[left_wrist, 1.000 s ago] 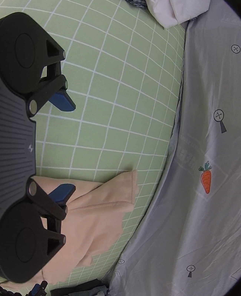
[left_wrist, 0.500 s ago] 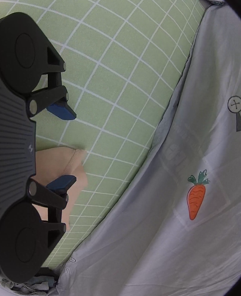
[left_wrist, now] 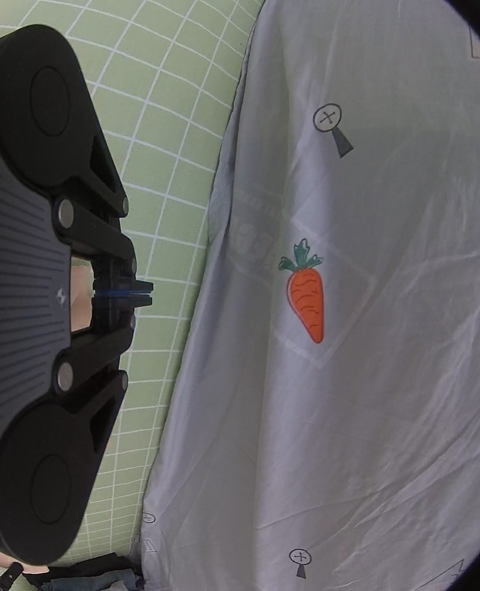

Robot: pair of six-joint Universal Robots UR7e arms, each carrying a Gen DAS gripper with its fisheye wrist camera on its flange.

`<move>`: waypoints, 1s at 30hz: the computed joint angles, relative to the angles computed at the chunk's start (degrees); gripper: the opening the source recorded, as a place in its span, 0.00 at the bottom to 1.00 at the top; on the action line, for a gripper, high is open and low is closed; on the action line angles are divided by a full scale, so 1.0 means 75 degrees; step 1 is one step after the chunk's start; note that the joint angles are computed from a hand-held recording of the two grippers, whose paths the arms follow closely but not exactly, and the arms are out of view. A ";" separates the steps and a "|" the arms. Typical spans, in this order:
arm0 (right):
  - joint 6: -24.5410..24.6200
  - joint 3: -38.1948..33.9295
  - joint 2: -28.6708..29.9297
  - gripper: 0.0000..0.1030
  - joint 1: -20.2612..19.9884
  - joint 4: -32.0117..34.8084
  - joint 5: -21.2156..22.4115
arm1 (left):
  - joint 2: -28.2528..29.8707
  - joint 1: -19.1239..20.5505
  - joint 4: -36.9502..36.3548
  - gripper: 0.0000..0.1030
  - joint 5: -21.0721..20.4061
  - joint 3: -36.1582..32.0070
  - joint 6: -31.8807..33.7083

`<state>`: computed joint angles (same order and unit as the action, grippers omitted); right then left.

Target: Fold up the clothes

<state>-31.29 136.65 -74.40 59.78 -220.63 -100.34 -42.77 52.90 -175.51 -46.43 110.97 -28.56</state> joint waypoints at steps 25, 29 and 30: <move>0.0144 0.0230 -0.0044 0.08 -0.0318 -0.0388 0.0424 | 0.0720 -0.0041 -0.1366 0.03 -0.0047 0.0513 -0.0762; 0.0118 0.0311 -0.0081 0.08 -0.0318 -0.0709 0.0615 | 0.0540 -0.0369 -0.2016 0.03 0.0749 0.0773 -0.0497; 0.0117 0.0332 -0.0079 0.08 -0.0305 -0.0799 0.0637 | 0.0521 -0.0428 -0.2189 0.03 0.0956 0.0800 -0.0303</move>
<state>-30.41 139.14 -75.00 57.49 -226.62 -95.56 -38.86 49.70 -191.93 -39.26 116.98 -30.84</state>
